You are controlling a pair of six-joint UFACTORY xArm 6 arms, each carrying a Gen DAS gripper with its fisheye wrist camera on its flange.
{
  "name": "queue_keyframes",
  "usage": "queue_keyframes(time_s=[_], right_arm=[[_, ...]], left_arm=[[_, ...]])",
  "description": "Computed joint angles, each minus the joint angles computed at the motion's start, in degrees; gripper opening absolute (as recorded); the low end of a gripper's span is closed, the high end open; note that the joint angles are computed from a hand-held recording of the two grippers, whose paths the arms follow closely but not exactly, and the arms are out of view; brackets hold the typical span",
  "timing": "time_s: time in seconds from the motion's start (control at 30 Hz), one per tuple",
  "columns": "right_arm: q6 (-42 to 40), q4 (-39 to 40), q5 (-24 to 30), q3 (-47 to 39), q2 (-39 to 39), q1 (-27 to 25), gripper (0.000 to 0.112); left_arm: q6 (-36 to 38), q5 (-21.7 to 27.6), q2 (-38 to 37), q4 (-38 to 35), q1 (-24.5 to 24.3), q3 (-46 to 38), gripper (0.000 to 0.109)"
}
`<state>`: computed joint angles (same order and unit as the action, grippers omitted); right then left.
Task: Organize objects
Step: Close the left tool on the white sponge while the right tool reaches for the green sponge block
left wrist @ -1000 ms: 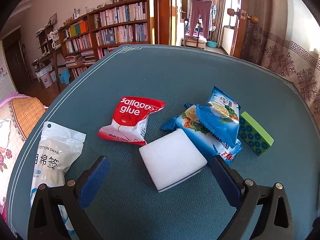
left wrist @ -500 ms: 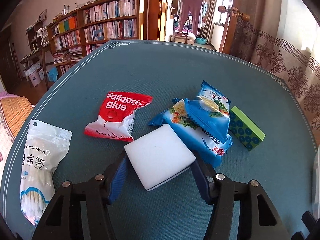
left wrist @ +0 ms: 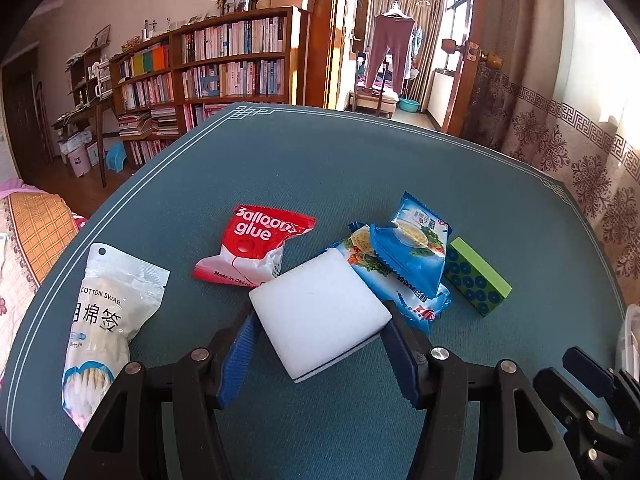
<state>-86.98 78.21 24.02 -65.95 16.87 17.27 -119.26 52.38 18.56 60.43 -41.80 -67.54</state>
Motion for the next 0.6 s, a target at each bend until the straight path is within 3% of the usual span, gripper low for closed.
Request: queue_keyframes(time_s=[0.33,0.6], right_arm=[[12.3,-11.3,-1.2,-11.8,10.0,3.7,0.055],[16.2,-15.7,-1.7,-17.8,14.1,5.2,0.053]], left_arm=[[0.2,1.5,0.9,0.4,-0.3,-1.2,0.064],[-0.9,0.6,0.7,-0.8,0.4,-0.4,0.064]])
